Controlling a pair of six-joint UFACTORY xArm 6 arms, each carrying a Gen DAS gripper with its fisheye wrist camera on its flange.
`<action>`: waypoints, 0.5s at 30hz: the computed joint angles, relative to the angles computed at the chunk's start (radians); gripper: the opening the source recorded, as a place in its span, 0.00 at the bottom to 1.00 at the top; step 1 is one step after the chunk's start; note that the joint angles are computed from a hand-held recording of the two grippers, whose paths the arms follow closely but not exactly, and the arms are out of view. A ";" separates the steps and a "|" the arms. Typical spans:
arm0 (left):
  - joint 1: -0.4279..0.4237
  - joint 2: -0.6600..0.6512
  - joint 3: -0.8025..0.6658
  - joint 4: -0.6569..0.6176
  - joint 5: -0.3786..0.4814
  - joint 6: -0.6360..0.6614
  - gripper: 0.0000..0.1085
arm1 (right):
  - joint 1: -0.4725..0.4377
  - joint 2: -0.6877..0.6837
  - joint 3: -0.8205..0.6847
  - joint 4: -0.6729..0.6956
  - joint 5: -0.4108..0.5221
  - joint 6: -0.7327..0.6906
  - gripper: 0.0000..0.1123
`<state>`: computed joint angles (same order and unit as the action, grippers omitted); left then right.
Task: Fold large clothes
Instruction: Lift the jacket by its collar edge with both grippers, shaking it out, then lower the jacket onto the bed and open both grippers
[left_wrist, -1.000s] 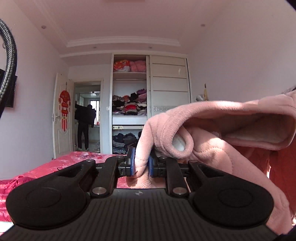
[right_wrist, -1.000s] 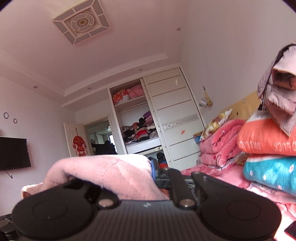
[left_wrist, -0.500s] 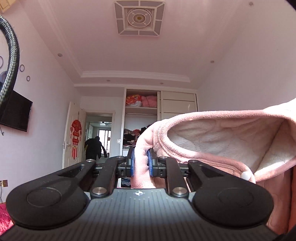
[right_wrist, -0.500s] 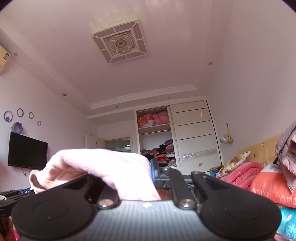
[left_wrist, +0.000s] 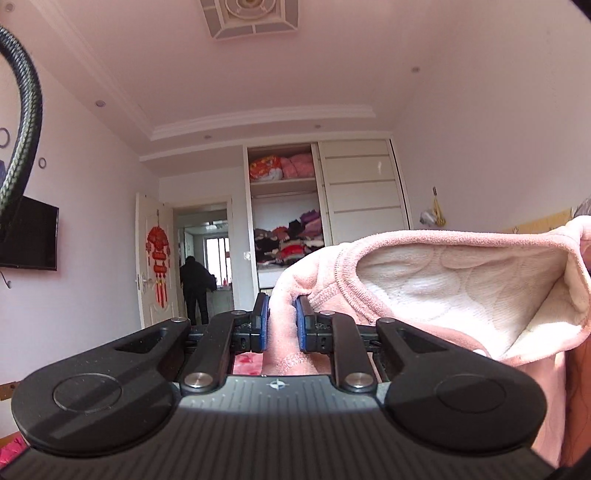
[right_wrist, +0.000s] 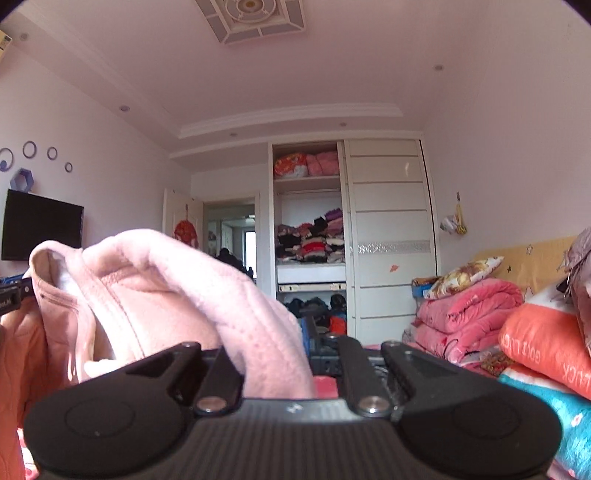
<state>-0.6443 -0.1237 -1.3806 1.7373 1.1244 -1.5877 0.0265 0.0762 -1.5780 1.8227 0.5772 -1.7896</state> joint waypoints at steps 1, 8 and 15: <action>0.032 0.048 -0.047 -0.023 -0.033 0.010 0.18 | 0.018 0.059 -0.059 -0.037 -0.038 0.040 0.07; 0.221 0.411 -0.423 -0.235 -0.224 0.161 0.18 | 0.103 0.464 -0.478 -0.379 -0.238 0.372 0.08; 0.294 0.627 -0.597 -0.370 -0.238 0.264 0.18 | 0.131 0.842 -0.874 -0.848 -0.259 0.792 0.09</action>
<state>-0.3506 0.5034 -1.9771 1.3669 0.8868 -1.3236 0.1573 0.9185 -2.4518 0.9751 0.3186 -0.9978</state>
